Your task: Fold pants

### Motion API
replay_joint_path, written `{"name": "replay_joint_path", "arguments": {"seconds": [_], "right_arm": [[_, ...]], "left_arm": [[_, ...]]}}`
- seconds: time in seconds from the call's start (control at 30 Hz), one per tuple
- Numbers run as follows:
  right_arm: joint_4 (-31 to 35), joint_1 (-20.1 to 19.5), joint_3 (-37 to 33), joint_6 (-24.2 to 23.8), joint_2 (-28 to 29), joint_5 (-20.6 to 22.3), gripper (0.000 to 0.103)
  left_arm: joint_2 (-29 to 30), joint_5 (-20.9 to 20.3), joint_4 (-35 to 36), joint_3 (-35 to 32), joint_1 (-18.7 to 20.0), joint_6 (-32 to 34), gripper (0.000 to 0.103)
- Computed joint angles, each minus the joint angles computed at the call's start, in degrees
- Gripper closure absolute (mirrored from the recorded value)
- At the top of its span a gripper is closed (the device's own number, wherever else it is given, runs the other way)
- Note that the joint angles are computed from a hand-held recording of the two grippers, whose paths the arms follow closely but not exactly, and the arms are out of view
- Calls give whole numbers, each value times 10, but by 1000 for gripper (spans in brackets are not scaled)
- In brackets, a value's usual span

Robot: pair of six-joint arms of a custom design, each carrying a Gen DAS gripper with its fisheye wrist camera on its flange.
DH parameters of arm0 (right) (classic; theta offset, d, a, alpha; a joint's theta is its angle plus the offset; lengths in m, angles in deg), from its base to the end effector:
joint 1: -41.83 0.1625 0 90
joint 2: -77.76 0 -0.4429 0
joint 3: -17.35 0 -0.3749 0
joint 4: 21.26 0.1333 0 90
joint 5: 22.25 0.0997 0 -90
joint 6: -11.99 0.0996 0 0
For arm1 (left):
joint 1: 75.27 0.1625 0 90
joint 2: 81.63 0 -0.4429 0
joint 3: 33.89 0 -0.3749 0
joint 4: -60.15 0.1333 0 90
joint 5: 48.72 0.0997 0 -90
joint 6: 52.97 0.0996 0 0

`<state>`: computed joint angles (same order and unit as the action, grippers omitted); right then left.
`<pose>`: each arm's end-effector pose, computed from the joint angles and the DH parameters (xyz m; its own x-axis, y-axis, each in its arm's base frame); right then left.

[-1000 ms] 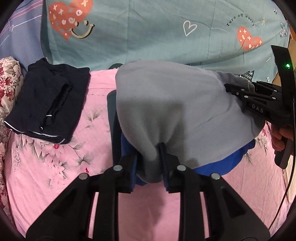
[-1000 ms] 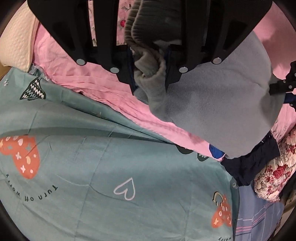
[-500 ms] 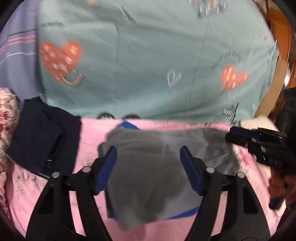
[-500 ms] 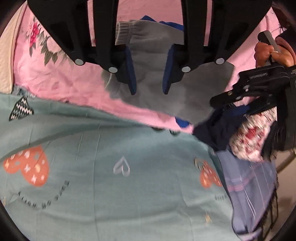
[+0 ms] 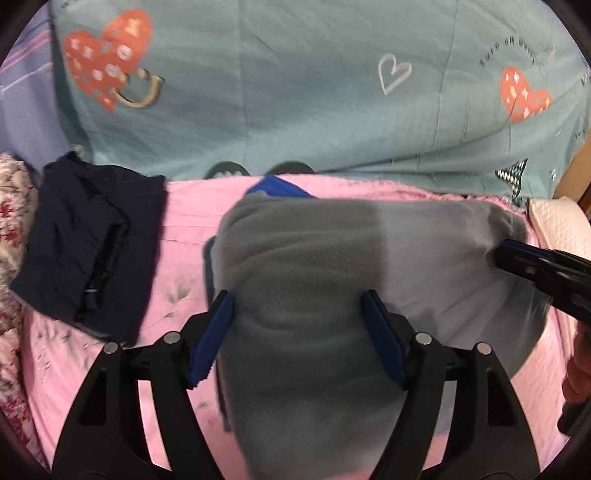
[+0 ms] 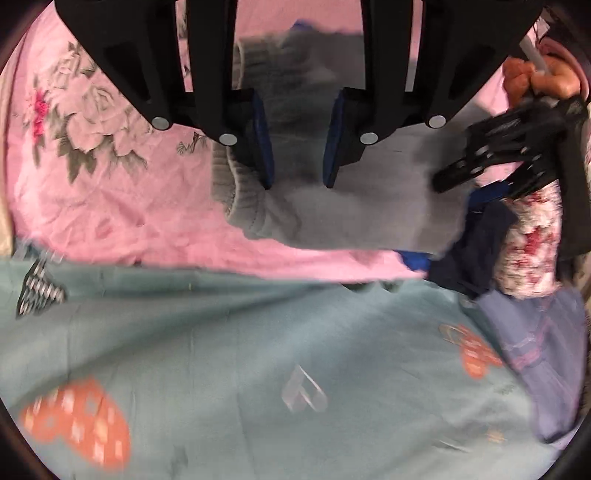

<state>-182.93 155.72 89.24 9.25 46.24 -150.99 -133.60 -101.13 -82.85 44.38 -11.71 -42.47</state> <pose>0.3843 -0.6924 0.1366 -0.8273 -0.0560 0.5589 -0.3860 0.7795 -0.4934 -0.1528 -0.7432 0.3195 -0.7451 0.2514 -0.6177 0.5427 0.7670 -0.3425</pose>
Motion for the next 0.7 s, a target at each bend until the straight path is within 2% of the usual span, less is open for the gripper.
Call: {"name": "replay_joint_path", "arguments": {"seconds": [0.07,0.13,0.17,0.23,0.3,0.37,0.47,0.5,0.57,0.63,0.67,0.7], "right_arm": [[-32,15,37,-7,-16,6,69],[-29,14,57,1,-21,9,69],[-9,10,59,13,-16,-3,69],[15,-3,52,29,-1,-21,68],[3,-6,45,27,6,-30,67],[14,5,50,58,-10,-18,67],[-28,37,91,56,-38,-31,59],[-39,54,108,52,-48,-52,53],[-52,81,139,57,-65,-84,49],[-49,105,166,76,-79,-115,27],[-46,115,177,86,-84,-129,20],[-50,125,191,90,-87,-146,6]], "left_arm": [[-26,13,-30,31,-11,6,27],[-48,22,-58,67,-19,11,22],[-53,30,-65,81,-21,11,21],[-44,47,-40,86,-18,1,20],[-28,54,-10,79,-11,-3,18],[-33,80,-21,88,-23,-10,19],[-84,79,-48,129,-51,-7,16],[-104,95,-59,149,-66,-11,9],[-138,108,-63,180,-88,-29,4],[-179,122,-36,213,-113,-66,2],[-196,125,-24,227,-122,-81,2],[-213,130,-6,241,-133,-98,2]]}}
